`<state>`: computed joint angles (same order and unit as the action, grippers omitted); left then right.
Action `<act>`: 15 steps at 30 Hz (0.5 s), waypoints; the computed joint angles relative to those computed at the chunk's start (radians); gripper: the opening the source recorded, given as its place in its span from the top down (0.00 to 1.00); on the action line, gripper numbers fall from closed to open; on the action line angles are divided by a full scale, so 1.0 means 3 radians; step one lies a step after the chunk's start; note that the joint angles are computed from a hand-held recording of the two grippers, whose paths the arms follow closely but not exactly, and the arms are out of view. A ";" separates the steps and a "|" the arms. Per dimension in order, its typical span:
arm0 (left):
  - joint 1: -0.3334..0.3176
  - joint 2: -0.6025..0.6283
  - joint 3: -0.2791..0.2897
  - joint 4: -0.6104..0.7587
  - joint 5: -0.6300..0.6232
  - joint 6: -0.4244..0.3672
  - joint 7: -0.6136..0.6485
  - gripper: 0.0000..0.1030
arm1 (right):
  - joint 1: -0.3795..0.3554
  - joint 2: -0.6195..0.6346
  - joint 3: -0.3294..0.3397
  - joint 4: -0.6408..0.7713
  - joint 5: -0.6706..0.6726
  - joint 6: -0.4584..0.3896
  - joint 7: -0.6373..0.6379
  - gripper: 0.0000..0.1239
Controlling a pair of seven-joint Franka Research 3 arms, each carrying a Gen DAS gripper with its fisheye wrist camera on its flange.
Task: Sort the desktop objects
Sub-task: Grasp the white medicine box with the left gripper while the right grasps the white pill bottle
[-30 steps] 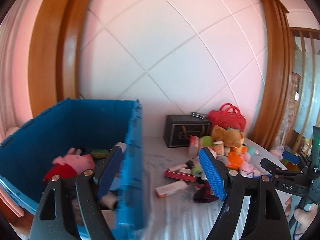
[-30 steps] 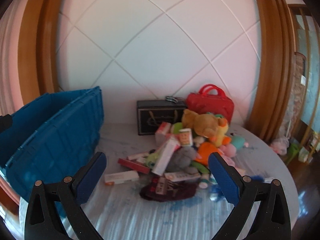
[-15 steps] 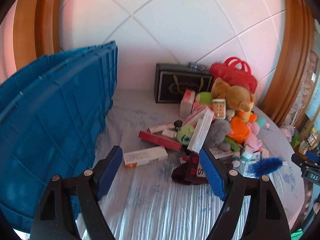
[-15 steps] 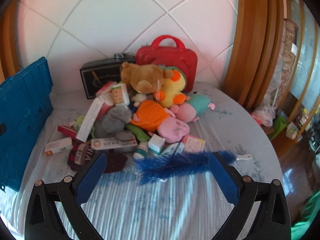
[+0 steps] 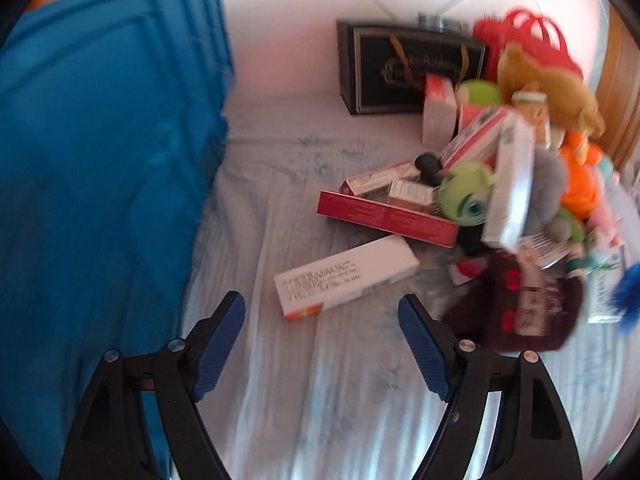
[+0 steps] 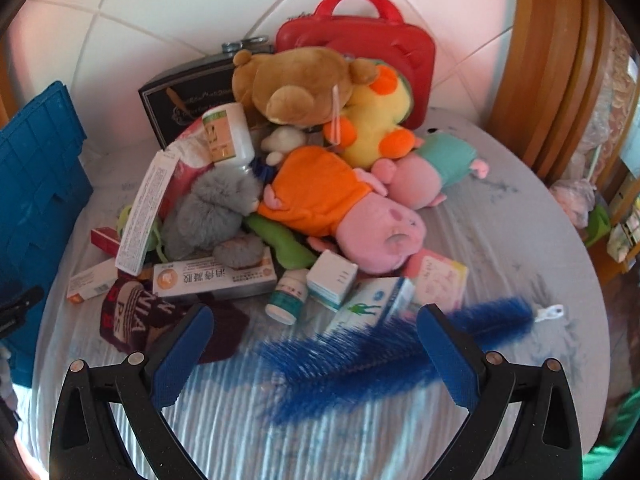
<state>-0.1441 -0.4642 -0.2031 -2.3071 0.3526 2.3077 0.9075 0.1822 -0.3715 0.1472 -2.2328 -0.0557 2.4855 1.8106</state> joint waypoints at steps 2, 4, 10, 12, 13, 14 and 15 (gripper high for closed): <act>0.0015 0.0226 0.0044 0.0083 0.0033 0.0036 0.0155 0.23 | 0.0018 0.0151 -0.0010 0.0085 0.0046 -0.0026 -0.0002 0.17; 0.0036 0.0452 0.0072 0.0169 0.0056 0.0058 0.0294 0.23 | 0.0010 0.0318 -0.0003 0.0205 0.0009 -0.0103 0.0056 0.18; -0.0001 0.0850 0.0134 0.0310 -0.0081 0.0155 0.0906 0.23 | 0.0112 0.0723 -0.0130 0.0460 0.0146 -0.0307 0.0030 0.42; 0.0013 0.1000 0.0087 0.0404 0.0001 0.0095 0.0940 0.22 | 0.0135 0.0817 -0.0150 0.0493 0.0126 -0.0342 0.0038 0.43; 0.0028 0.1031 0.0050 0.0403 0.0160 0.0122 0.0872 0.17 | 0.0164 0.0853 -0.0192 0.0503 0.0227 -0.0360 -0.0178 0.45; 0.0034 0.1053 0.0048 0.0405 0.0204 0.0198 0.0843 0.17 | 0.0175 0.0902 -0.0202 0.0525 0.0257 -0.0394 -0.0195 0.50; 0.0032 0.1085 0.0083 0.0435 0.0070 0.0223 0.0876 0.17 | 0.0184 0.0933 -0.0207 0.0536 0.0262 -0.0412 -0.0199 0.52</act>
